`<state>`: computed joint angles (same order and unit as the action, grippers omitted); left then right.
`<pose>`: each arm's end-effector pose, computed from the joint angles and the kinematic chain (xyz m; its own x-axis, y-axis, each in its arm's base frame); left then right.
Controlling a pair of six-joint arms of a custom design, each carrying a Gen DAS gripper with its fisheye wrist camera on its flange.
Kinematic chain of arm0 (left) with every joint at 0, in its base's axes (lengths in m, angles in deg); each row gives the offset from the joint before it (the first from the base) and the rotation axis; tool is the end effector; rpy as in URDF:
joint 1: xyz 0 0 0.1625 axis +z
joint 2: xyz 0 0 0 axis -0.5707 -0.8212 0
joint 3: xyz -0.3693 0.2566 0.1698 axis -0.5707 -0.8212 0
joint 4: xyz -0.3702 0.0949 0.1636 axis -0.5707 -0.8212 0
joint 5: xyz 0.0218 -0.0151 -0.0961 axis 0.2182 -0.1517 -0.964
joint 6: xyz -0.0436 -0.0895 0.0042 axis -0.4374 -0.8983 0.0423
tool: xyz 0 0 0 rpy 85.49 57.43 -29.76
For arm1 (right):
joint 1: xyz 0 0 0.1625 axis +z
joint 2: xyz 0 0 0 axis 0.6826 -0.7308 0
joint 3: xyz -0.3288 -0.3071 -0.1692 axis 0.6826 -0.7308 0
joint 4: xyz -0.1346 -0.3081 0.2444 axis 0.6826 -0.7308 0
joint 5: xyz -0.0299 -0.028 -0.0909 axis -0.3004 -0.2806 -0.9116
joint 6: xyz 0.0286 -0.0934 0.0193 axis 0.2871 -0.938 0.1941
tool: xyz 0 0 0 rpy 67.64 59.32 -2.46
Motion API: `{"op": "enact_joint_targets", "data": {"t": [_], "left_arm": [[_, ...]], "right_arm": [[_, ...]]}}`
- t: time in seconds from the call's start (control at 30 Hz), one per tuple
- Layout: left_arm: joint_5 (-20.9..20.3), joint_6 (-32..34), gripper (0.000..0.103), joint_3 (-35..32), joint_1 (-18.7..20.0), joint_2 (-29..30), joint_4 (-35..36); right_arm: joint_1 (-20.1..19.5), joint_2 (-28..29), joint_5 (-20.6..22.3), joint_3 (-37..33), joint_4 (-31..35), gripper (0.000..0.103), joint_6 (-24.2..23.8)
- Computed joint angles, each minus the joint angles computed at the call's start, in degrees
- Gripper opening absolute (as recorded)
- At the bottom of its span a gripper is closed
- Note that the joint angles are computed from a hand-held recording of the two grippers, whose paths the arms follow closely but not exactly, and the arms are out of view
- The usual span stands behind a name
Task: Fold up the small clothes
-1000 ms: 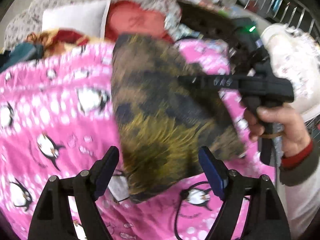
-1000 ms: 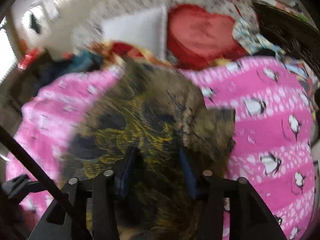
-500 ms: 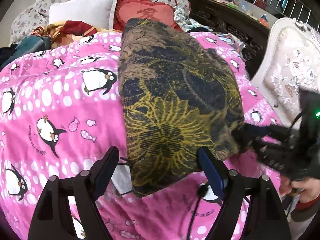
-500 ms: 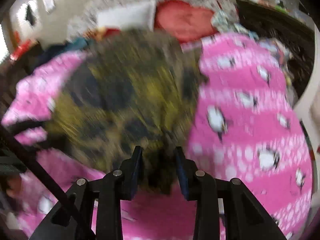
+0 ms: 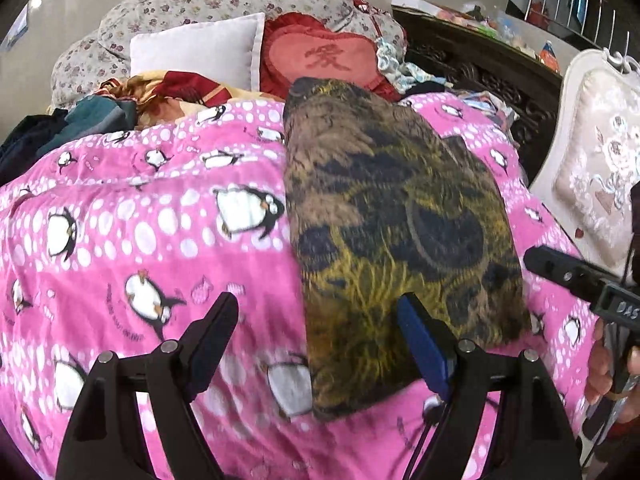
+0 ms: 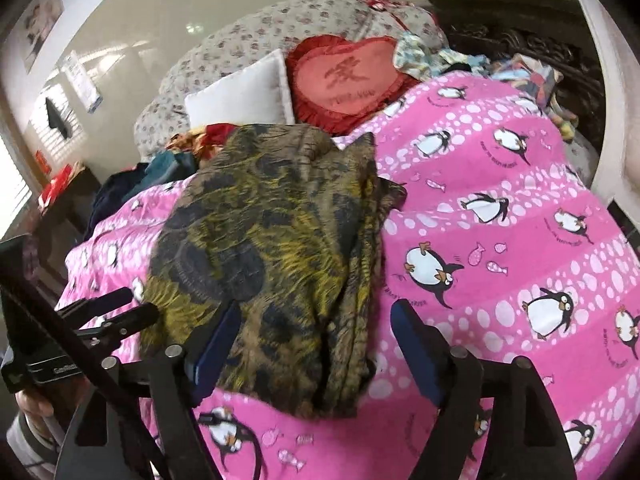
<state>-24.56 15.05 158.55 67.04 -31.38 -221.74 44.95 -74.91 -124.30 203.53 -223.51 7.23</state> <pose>-0.1358 -0.3413 0.0843 -0.7896 -0.1472 -0.5956 0.3056 0.7475 -0.5898 0.1081 -0.4182 0.1213 -0.8543 -0.3936 0.3394 -0.5048 0.7837 -0.3618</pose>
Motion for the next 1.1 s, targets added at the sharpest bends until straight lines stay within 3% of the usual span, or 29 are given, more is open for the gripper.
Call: {"op": "enact_joint_targets", "data": {"t": [0.17, 0.37, 0.83, 1.0, 1.1], "left_arm": [[-0.3, 6.6, 0.081, -1.4, 4.1, 1.1, -9.3], [-4.4, 15.4, 0.081, -4.3, 10.1, 1.0, -16.6], [-3.2, 17.6, 0.089, -6.2, 10.7, 1.8, -15.0], [-6.5, 20.5, 0.090, -7.0, 13.0, 1.3, -18.9], [-10.1, 21.5, 0.096, -8.4, 15.8, 1.1, -20.1]], "right_arm": [[-2.1, 1.4, 2.7, -2.2, 2.4, 0.087, 3.9], [-3.2, 2.7, 3.5, -4.5, 3.2, 0.089, 5.7], [-0.9, 4.3, 0.4, -6.9, 3.8, 0.092, 5.2], [-1.7, 4.7, 1.9, -7.8, 4.8, 0.094, 5.9], [-2.2, 5.2, 2.5, -8.9, 6.4, 0.095, 6.4]]}}
